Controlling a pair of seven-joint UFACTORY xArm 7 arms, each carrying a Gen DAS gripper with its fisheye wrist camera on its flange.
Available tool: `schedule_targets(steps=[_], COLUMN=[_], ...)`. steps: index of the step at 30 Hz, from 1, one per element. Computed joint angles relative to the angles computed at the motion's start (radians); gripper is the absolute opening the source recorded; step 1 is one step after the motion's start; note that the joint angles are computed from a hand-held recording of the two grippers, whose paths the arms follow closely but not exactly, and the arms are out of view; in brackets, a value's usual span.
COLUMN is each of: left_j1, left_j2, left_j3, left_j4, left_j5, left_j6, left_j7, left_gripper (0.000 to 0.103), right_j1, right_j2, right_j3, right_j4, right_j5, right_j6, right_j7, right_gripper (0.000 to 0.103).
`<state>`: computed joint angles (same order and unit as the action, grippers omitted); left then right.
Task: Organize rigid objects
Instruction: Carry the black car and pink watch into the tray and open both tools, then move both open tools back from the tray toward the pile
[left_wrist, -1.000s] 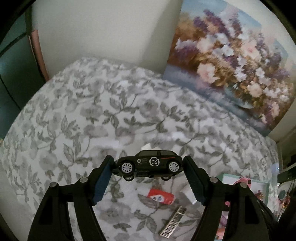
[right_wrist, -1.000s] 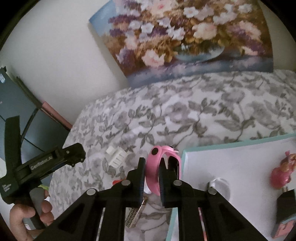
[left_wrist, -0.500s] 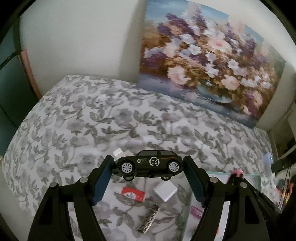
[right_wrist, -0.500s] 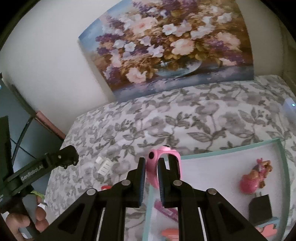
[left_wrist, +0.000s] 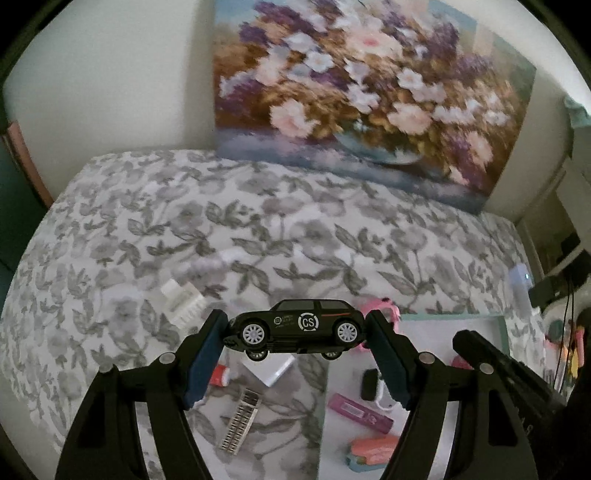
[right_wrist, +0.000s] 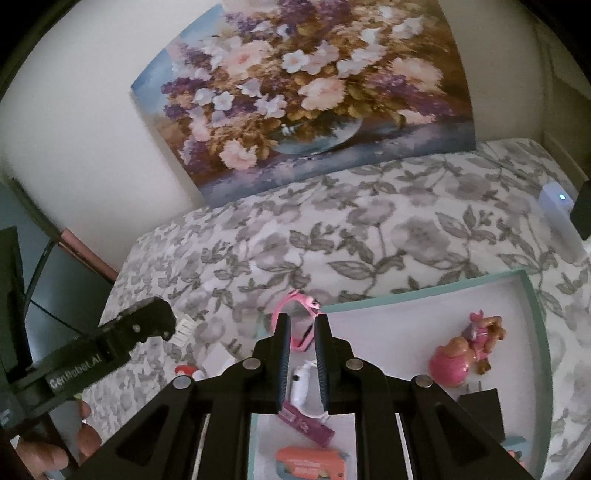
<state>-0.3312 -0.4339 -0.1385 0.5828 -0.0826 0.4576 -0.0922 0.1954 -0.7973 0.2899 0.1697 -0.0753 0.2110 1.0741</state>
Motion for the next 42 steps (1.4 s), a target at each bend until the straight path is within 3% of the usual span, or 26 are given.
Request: schedule_targets(steps=[13, 21, 42], left_j1=[-0.043, -0.089, -0.147], left_j2=[0.098, 0.133, 0.171], left_j3=[-0.111, -0.101, -0.086], left_j4=[0.010, 0.019, 0.045], left_j5=[0.124, 0.126, 0.047], left_j6=[0.019, 0.028, 0.072], left_j7=[-0.090, -0.090, -0.028], left_gripper=[0.077, 0.077, 0.077], right_j1=[0.031, 0.020, 0.015], right_j2=[-0.025, -0.102, -0.184], right_j3=[-0.073, -0.087, -0.104], right_j4=[-0.050, -0.082, -0.119], right_j5=[0.041, 0.048, 0.069], right_j6=[0.089, 0.158, 0.189], right_j7=[-0.034, -0.045, -0.057], right_gripper=[0.014, 0.014, 0.016])
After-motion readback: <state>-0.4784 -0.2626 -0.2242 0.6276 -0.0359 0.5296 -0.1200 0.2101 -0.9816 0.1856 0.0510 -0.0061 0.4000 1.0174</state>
